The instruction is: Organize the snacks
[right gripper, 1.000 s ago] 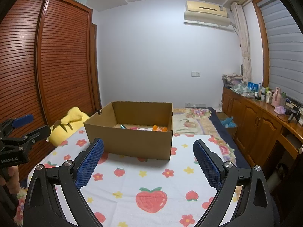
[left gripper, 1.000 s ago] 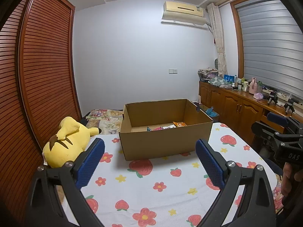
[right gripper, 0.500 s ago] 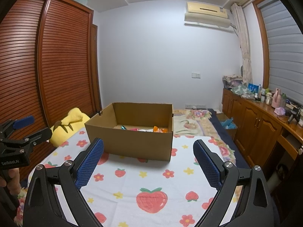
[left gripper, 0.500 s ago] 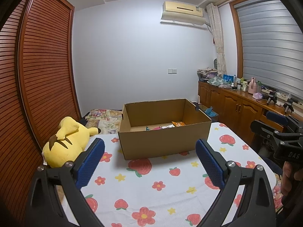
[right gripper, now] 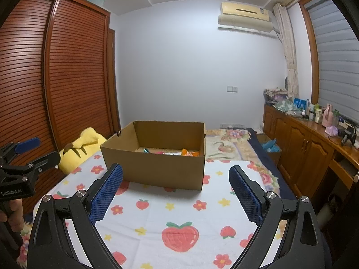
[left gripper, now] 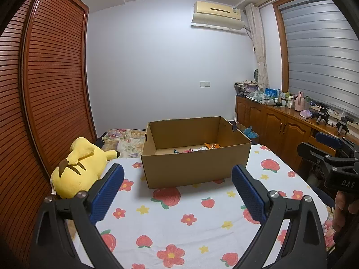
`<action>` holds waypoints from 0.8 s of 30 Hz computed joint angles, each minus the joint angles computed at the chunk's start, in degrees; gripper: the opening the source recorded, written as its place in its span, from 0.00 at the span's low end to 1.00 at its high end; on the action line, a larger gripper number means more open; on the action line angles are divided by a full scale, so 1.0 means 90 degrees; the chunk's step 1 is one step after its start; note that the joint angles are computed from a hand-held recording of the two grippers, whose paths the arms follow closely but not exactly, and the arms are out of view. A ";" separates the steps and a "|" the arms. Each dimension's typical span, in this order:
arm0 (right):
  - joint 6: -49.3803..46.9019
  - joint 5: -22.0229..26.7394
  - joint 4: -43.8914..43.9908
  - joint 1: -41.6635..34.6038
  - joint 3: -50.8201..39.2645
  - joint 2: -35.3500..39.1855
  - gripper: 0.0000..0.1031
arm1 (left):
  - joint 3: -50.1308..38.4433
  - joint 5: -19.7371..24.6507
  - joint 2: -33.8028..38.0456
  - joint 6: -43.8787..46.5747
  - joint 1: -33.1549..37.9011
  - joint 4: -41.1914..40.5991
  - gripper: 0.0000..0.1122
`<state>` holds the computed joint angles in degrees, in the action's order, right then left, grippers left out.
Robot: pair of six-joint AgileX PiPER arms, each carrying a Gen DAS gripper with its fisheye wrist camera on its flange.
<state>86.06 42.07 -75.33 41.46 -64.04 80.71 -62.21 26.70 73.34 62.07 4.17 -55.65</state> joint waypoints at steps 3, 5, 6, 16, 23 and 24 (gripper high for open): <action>-0.0007 -0.0005 0.0010 0.0005 -0.0002 -0.0007 0.94 | 0.0001 -0.0006 -0.0002 0.0000 0.0001 0.0014 0.87; -0.0031 0.0000 0.0028 0.0011 -0.0014 -0.0003 0.94 | -0.0005 0.0013 0.0005 0.0030 0.0012 -0.0013 0.87; -0.0034 -0.0006 0.0029 0.0013 -0.0012 -0.0006 0.94 | -0.0009 0.0033 0.0009 0.0041 0.0028 -0.0030 0.87; 0.0005 0.0012 0.0006 0.0020 -0.0039 0.0034 0.94 | -0.0024 0.0060 0.0010 0.0062 0.0047 -0.0046 0.87; 0.0043 0.0029 -0.0025 0.0025 -0.0028 0.0045 0.94 | -0.0007 0.0045 -0.0021 0.0072 0.0050 -0.0084 0.87; 0.0048 0.0036 -0.0022 0.0028 -0.0022 0.0040 0.94 | -0.0014 0.0050 -0.0018 0.0070 0.0054 -0.0075 0.87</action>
<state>86.49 42.39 -75.52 41.71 -64.24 81.07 -62.33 27.15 73.18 62.70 4.65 -56.33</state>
